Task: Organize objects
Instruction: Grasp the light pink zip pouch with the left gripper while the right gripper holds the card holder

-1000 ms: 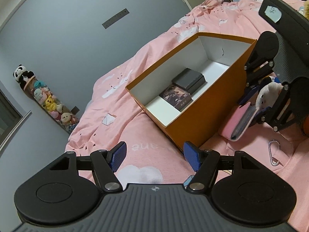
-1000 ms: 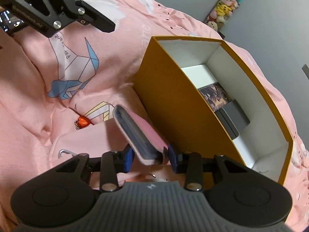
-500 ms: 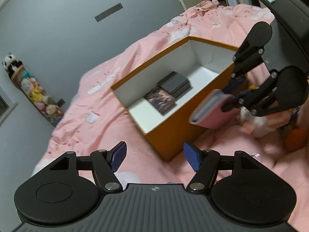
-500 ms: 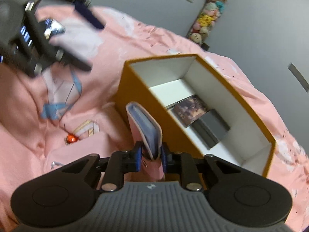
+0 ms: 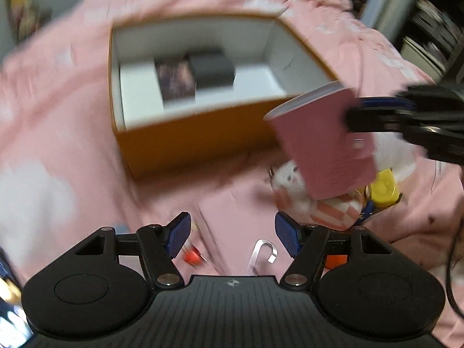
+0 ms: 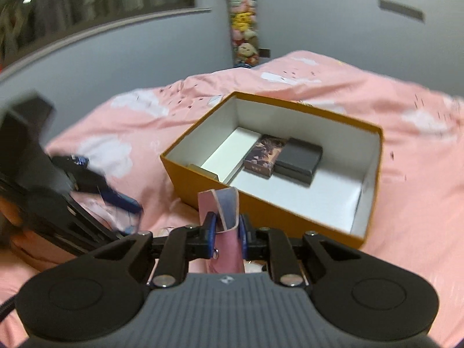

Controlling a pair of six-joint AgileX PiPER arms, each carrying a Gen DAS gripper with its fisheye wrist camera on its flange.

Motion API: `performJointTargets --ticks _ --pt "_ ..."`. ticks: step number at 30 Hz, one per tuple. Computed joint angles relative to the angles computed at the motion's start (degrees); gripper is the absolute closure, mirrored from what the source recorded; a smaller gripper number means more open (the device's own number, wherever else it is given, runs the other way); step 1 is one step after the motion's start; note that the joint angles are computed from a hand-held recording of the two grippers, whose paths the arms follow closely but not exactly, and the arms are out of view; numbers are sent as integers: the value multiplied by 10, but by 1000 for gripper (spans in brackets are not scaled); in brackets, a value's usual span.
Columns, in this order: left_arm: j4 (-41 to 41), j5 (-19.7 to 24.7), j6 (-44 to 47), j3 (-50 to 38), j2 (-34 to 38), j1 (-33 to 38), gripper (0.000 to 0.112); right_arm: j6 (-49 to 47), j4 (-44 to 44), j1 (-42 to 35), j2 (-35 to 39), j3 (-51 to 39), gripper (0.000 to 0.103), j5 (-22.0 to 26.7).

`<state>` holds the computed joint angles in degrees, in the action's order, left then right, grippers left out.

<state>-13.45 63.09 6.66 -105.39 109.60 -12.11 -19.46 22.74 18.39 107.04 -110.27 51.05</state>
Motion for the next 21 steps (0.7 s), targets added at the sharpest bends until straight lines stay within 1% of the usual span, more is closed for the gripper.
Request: performJointTargets --ticks 1,4,9,11,16,17,21 --pt "-7 10 -17 -6 11 3 34 7 12 -8 -10 13 86 0" --pt "-20 19 -69 -9 35 10 34 34 39 -31 -31 52 86 -5" --pt "-37 9 -122 2 61 19 34 76 88 -69 -26 82 86 -12" --pt "-45 15 -134 -2 72 20 37 96 92 -77 -16 81 86 -11" --pt "-69 -3 -140 12 80 31 39 141 76 -79 18 62 84 -4" --pt "-75 -6 -140 14 81 34 44 151 72 -80 24 58 84 -1" --pt "-73 -23 -144 29 75 34 47 178 75 -84 54 37 80 26"
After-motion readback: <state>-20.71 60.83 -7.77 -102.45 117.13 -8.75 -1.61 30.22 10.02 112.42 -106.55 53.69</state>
